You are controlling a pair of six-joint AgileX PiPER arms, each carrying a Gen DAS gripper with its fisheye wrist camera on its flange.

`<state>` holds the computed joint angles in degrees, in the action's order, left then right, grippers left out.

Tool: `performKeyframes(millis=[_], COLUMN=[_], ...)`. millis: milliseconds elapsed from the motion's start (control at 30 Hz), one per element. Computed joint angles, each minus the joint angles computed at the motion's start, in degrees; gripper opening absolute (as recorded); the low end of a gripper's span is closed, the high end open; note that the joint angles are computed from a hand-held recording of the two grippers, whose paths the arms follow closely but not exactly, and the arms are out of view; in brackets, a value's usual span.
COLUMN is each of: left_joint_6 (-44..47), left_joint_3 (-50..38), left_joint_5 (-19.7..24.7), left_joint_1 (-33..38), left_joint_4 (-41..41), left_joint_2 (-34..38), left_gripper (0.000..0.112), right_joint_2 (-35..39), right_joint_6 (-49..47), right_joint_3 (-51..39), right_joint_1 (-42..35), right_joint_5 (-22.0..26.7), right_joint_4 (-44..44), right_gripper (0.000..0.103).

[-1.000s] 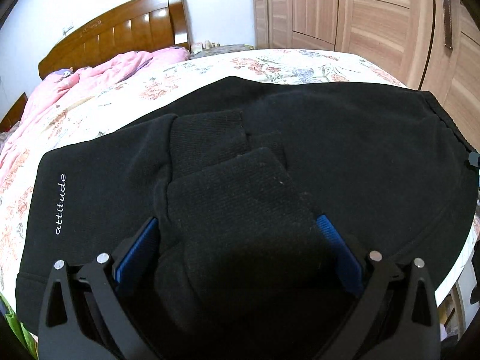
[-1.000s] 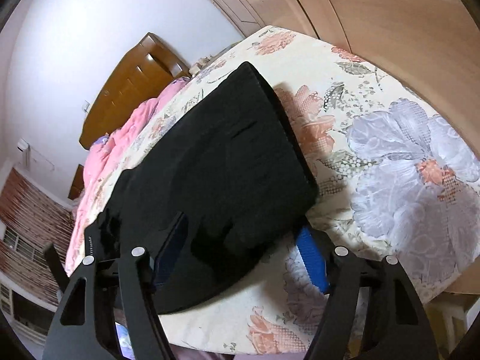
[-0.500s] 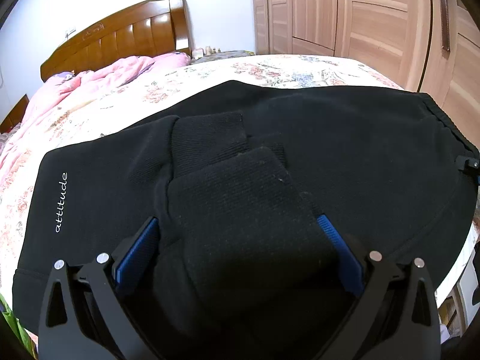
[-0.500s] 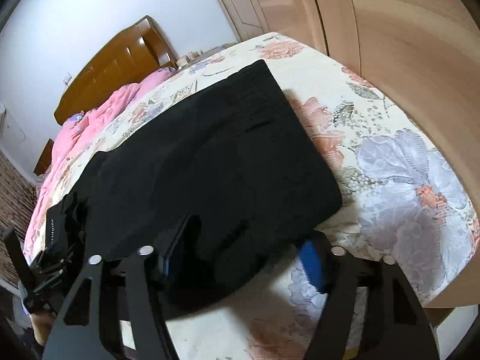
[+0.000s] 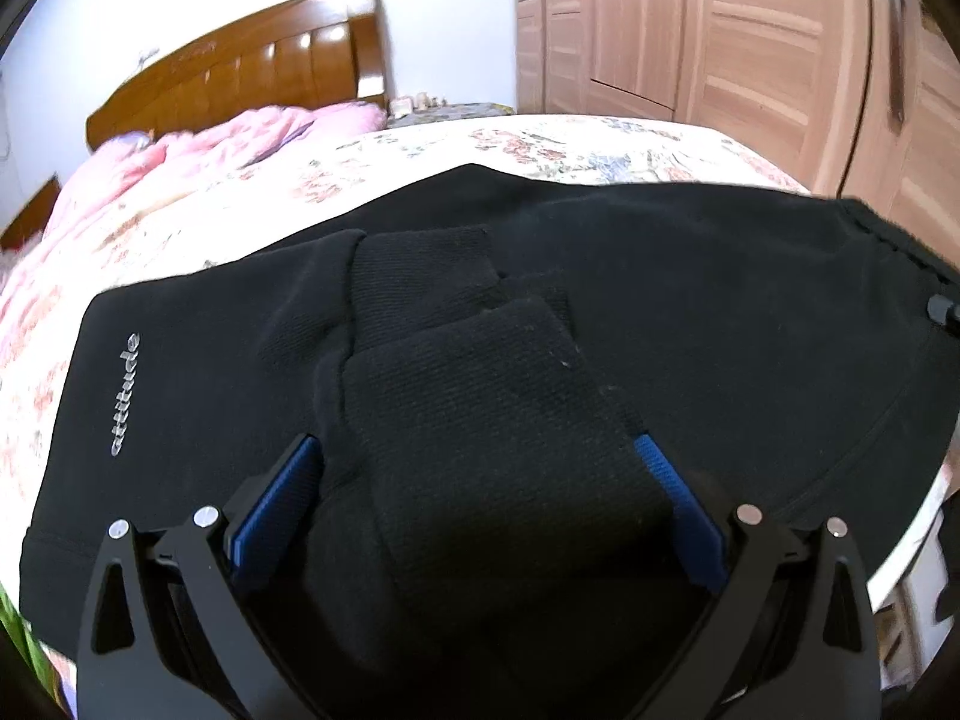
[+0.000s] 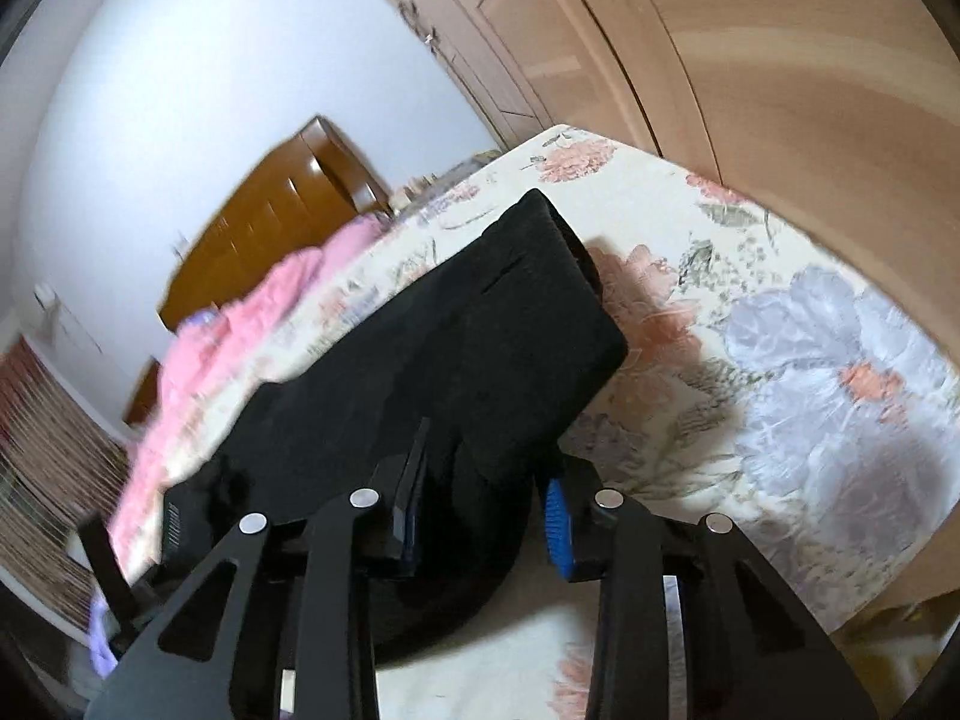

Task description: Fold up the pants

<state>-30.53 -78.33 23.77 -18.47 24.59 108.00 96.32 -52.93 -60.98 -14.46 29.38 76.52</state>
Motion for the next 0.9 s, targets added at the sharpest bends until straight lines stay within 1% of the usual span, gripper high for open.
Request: performKeyframes(millis=[67, 100, 133, 167, 200, 233, 300, 333, 367, 500, 533, 567, 633, 667, 700, 733, 767, 800, 833, 900], left_joint_6=[0.64, 1.48, 2.77, 4.04, 3.88, 2.56, -1.64, -1.77, -1.42, -0.78, -1.39, -1.74, -2.42, -2.5, -2.34, -1.76, -1.25, -0.65, 1.77, 9.53], left_joint_3=[1.83, 2.04, 1.66, 0.98, 0.85, 1.07, 1.85, 1.91, 2.09, 2.67, 2.75, 2.75, 2.54, 2.54, 2.69, 2.72, 2.79, 2.74, 2.95, 4.53], left_joint_5=[-1.33, -1.27, -0.49, 0.6, 0.89, 0.72, 0.11, 0.05, -0.21, -1.14, -1.14, -1.18, -1.1, -1.02, -0.99, -1.0, -1.13, -1.13, -1.21, -3.62], left_joint_1=[0.46, 0.44, 0.35, 0.22, 0.1, -0.17, -0.91, -0.92, -0.81, -0.47, -0.57, -0.59, -0.74, -0.8, -0.82, -0.73, -0.62, -0.53, -0.04, 2.05], left_joint_4=[-2.61, -3.34, -3.99, -4.3, -3.54, -1.82, 2.75, 2.86, 2.53, 2.08, 2.66, 3.02, 3.6, 3.69, 3.55, 2.94, 2.47, 1.81, -1.14, -11.59], left_joint_2=[-2.24, -2.67, -2.52, -1.89, -1.46, -1.19, -1.08, -1.09, -1.11, -1.16, -1.16, -1.08, -0.82, -0.83, -0.98, -1.07, -1.13, -1.19, -1.91, -4.57], left_gripper=[0.1, 0.1, 0.1, 0.1, 0.1, 0.101, 0.101, 0.101, 0.101, 0.101, 0.101, 0.101, 0.102, 0.102, 0.102, 0.102, 0.102, 0.102, 0.1, 0.095], right_joint_2=[1.02, 1.81, 2.24, 2.68, 3.02, 3.53, 4.07, 4.44, 4.61, 3.29, 3.39, 3.62, 4.39, 4.64, 5.0, 5.18, 5.38, 5.48, 5.27, 5.2], right_joint_6=[0.42, 1.53, 2.65, 3.93, 4.91, 8.19, 11.94, 13.66, 13.64, 16.27, 17.57, 18.72, 20.78, 20.61, 18.84, 15.5, 11.11, 6.13, 1.68, -1.83], right_joint_3=[-0.37, -0.8, -1.16, -1.7, -2.02, -3.07, -4.25, -4.94, -5.08, -4.81, -5.2, -5.72, -7.24, -7.4, -7.0, -6.09, -4.88, -3.42, -1.82, -0.61], right_joint_1=[-1.12, -1.71, -1.77, -1.96, -2.25, -2.23, -2.02, -1.83, -1.73, 0.09, 0.47, 0.94, 2.14, 2.36, 2.25, 1.15, -0.22, -1.27, -2.05, -2.58], right_joint_5=[1.93, 2.84, 3.24, 3.82, 4.49, 4.79, 5.09, 5.55, 5.99, 4.12, 4.0, 3.69, 3.05, 2.48, 1.43, 1.9, 3.26, 4.25, 4.92, 5.41], right_joint_4=[0.47, -0.19, -0.89, -1.86, -2.7, -5.71, -9.59, -11.75, -12.5, -18.01, -19.23, -20.63, -22.91, -22.69, -20.19, -15.39, -9.67, -3.94, 0.7, 4.24], right_gripper=[0.034, 0.034, 0.036, 0.043, 0.045, 0.047, 0.051, 0.056, 0.058, 0.059, 0.059, 0.061, 0.061, 0.055, 0.049, 0.04, 0.037, 0.036, 0.035, 0.035])
